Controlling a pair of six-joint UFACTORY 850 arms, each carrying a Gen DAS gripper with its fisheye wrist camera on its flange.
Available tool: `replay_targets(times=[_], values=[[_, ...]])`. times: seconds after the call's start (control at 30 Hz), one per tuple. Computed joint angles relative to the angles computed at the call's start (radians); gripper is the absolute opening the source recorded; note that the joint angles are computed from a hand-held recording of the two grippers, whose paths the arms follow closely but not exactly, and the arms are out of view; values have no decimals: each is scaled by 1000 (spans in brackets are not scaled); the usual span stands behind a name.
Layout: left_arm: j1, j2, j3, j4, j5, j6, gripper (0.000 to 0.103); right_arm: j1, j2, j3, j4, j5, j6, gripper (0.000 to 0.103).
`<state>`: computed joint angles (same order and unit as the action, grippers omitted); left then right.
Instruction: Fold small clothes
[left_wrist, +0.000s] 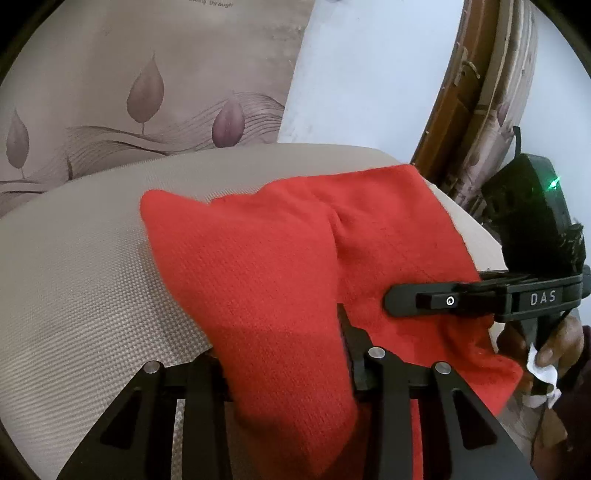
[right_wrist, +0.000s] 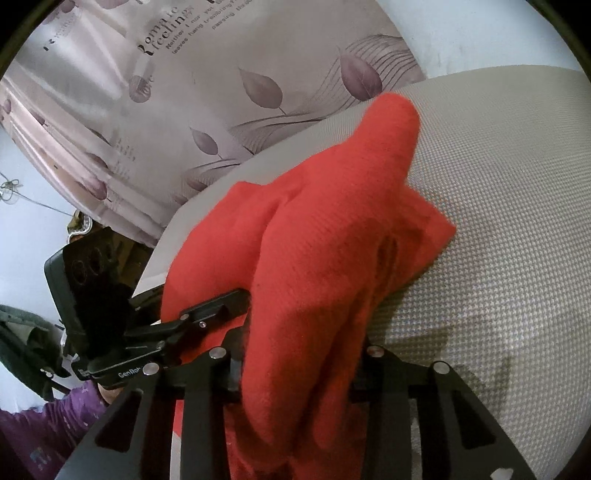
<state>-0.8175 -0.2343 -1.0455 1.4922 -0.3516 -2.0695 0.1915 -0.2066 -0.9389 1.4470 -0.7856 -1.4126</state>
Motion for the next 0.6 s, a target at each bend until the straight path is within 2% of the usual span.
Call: replay_targets(times=[0.33,0.6], values=[[-10,38,33,-37,-9,20,35,10,23,39,75,-24,-7,33],[-29,95,85,-80,-51,59,35,38,28,61,126,-59,5,33]])
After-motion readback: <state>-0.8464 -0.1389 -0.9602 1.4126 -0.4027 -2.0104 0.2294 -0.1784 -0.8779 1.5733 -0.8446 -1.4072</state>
